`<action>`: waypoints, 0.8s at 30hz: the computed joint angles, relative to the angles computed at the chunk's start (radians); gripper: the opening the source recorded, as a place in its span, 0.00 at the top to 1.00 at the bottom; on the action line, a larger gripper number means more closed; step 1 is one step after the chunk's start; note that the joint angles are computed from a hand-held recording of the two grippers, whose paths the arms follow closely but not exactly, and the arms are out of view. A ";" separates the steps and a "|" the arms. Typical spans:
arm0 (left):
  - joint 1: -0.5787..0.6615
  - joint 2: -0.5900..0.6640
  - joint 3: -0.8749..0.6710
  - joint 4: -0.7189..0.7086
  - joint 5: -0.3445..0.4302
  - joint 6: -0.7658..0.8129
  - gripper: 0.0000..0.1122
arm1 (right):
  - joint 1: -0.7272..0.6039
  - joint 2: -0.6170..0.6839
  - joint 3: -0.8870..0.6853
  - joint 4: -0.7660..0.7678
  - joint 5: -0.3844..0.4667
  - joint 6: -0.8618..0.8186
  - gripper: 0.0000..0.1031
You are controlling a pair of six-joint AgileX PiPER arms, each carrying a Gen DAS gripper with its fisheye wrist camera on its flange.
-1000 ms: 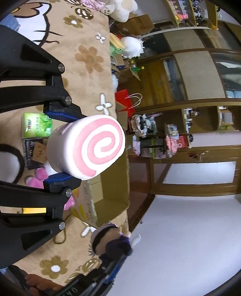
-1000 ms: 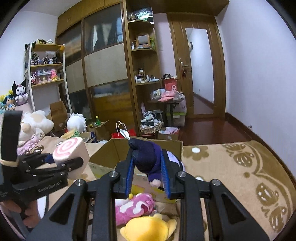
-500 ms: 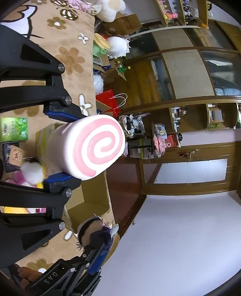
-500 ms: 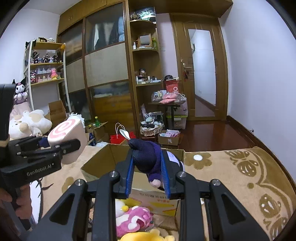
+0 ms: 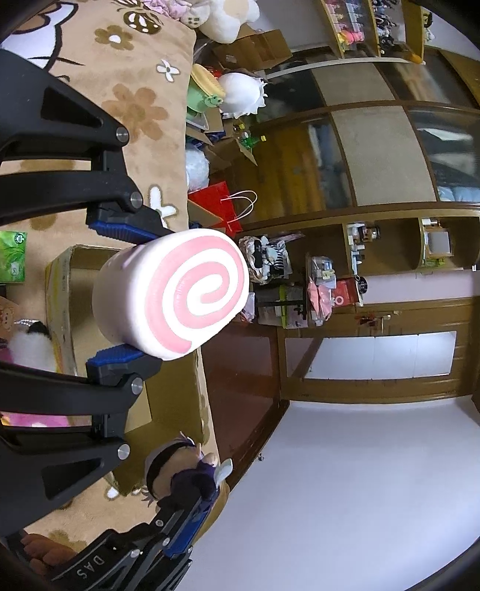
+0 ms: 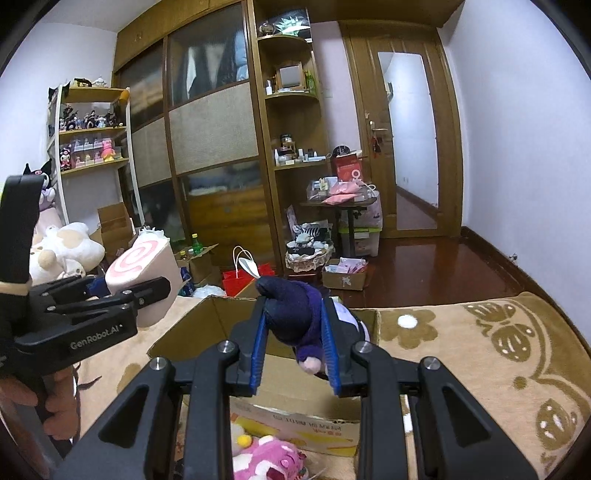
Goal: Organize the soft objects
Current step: 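Lift both plushes over the box and open both tools to drop them inside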
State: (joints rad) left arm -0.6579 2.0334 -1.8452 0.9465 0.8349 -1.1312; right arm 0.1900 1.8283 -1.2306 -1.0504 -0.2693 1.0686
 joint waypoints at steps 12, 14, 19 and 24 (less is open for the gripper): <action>0.030 0.103 -0.113 -0.102 -0.014 0.111 0.59 | -0.024 0.085 -0.076 -0.100 -0.037 0.128 0.72; 0.037 0.118 -0.125 -0.138 -0.022 0.145 0.59 | -0.030 0.093 -0.081 -0.122 -0.047 0.159 0.72; 0.056 0.159 -0.177 -0.247 -0.017 0.227 0.59 | -0.042 0.113 -0.090 -0.178 -0.067 0.224 0.72; 0.068 0.189 -0.207 -0.295 0.006 0.269 0.58 | -0.044 0.132 -0.101 -0.236 -0.081 0.280 0.72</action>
